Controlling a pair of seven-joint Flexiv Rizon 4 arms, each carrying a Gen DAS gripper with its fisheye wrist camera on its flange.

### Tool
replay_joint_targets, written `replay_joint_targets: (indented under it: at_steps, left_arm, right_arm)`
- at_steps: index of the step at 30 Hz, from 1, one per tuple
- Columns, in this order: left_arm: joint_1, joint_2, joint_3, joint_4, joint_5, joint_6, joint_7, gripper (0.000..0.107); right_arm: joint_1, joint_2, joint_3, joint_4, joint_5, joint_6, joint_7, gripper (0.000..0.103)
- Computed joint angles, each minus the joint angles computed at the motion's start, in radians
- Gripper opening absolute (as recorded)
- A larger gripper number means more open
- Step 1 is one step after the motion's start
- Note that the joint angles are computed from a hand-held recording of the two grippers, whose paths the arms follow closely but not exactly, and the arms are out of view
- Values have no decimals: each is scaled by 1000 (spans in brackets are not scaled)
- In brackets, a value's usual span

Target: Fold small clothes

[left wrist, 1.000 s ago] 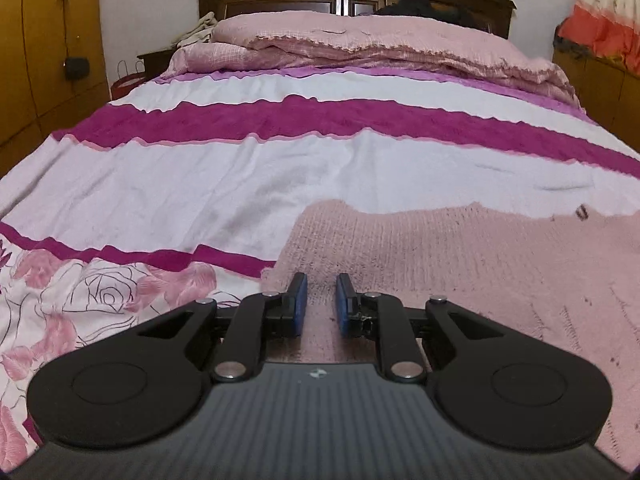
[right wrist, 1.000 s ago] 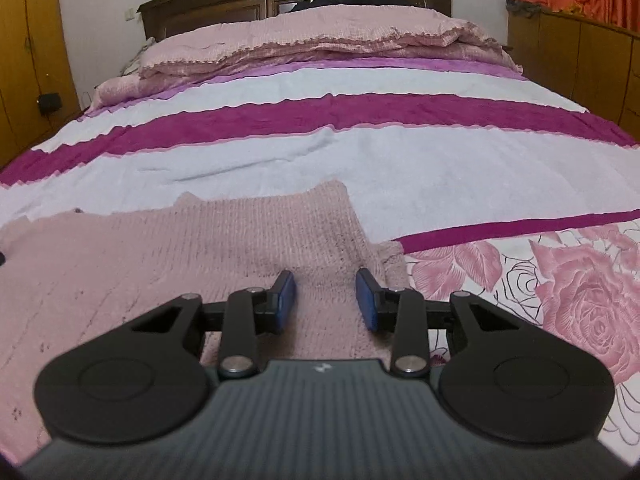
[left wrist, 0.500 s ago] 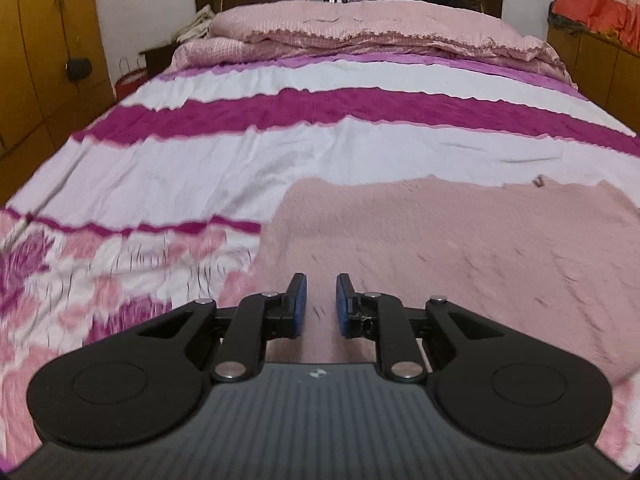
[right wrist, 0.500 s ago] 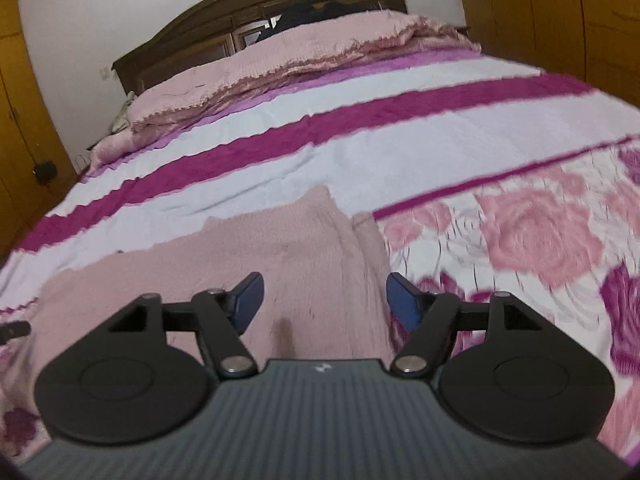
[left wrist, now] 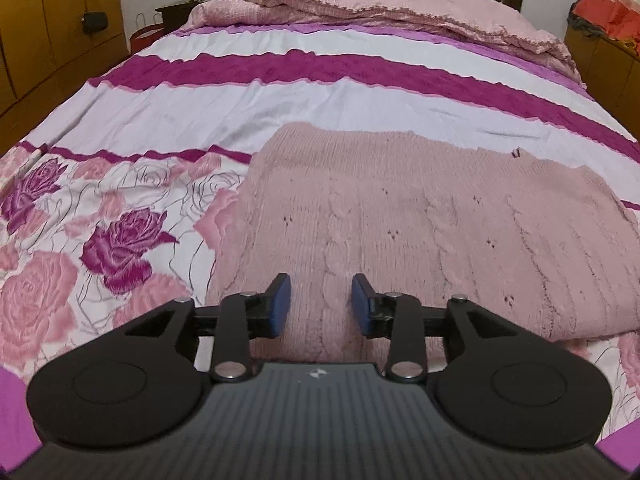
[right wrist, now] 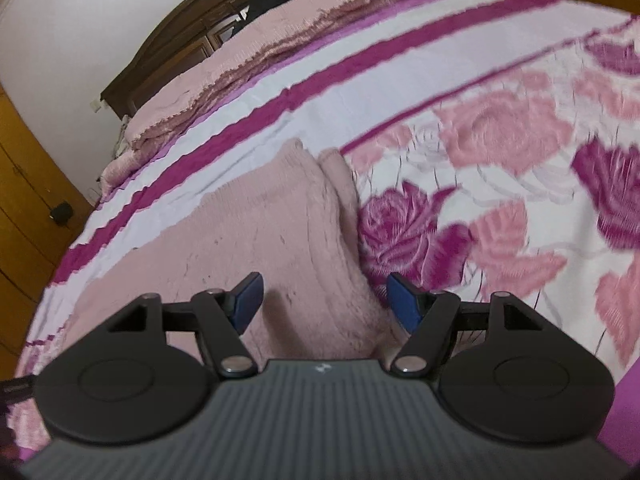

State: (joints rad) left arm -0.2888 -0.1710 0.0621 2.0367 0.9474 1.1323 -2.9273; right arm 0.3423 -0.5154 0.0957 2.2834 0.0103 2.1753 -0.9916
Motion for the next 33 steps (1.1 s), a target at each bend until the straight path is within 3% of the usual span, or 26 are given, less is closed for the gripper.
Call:
replay_joint_targets:
  at_steps: [7, 12, 20, 26, 33]
  left_arm:
    - [-19, 7, -16, -5, 6, -53, -9, 46]
    - [-20, 7, -23, -8, 6, -67, -11, 46]
    - [-21, -1, -27, -17, 0, -82, 2, 47]
    - [-22, -4, -23, -19, -6, -79, 8, 47]
    - [-25, -3, -22, -18, -7, -81, 6, 47]
  right_arm:
    - [-151, -69, 100, -3, -173, 99, 104, 71]
    - [-218, -112, 122, -20, -283, 155, 213, 71]
    - [-183, -126, 80, -22, -298, 195, 240, 71]
    - [-202, -149, 81, -65, -346, 184, 278, 71]
    - [-172, -198, 70, -121, -295, 223, 288, 68]
